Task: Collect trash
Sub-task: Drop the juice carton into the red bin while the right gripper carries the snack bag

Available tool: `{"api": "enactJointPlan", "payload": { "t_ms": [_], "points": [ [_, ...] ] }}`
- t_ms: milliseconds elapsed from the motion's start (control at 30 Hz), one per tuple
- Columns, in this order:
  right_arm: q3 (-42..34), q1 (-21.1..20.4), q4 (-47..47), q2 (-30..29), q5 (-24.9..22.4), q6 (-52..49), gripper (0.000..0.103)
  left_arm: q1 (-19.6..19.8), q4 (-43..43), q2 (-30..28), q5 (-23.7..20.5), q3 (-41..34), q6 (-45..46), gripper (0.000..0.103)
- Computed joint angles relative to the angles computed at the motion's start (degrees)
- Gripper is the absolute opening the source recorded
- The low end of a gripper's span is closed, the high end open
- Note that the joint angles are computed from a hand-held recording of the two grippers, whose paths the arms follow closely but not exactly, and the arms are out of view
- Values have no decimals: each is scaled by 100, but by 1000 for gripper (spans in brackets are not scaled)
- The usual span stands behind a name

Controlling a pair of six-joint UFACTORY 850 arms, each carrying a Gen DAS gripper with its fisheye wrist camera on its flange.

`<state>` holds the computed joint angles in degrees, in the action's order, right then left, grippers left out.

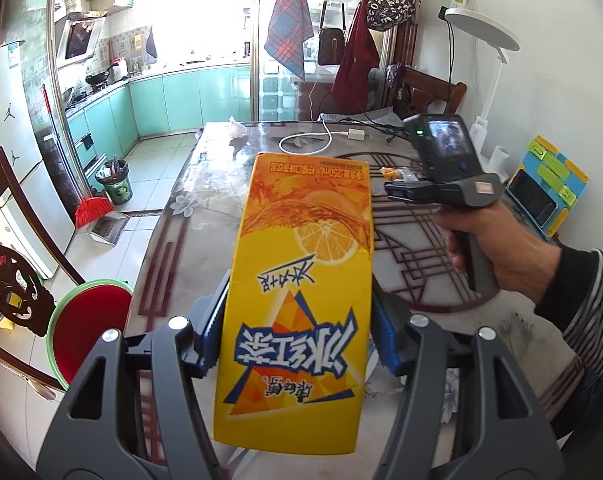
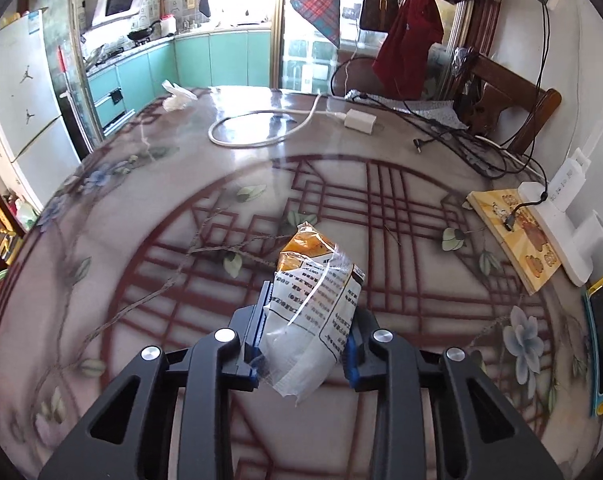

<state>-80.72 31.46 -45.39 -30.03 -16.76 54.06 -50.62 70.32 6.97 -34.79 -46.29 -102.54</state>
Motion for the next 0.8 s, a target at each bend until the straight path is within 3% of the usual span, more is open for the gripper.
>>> {"api": "enactJointPlan", "payload": {
  "t_ms": [133, 400, 633, 800],
  "points": [
    [616, 160, -468, 667, 201, 413, 29, -28, 85, 111, -133, 67, -219, 59],
    [1307, 759, -691, 1696, 454, 659, 29, -176, 93, 437, -954, 139, -526, 59],
    [1095, 1404, -482, 1892, 555, 401, 29, -23, -166, 1020, -1752, 216, -12, 59],
    [672, 1810, -160, 1676, 554, 57, 29, 476, -407, 1553, -2074, 436, 618, 59]
  ]
}}
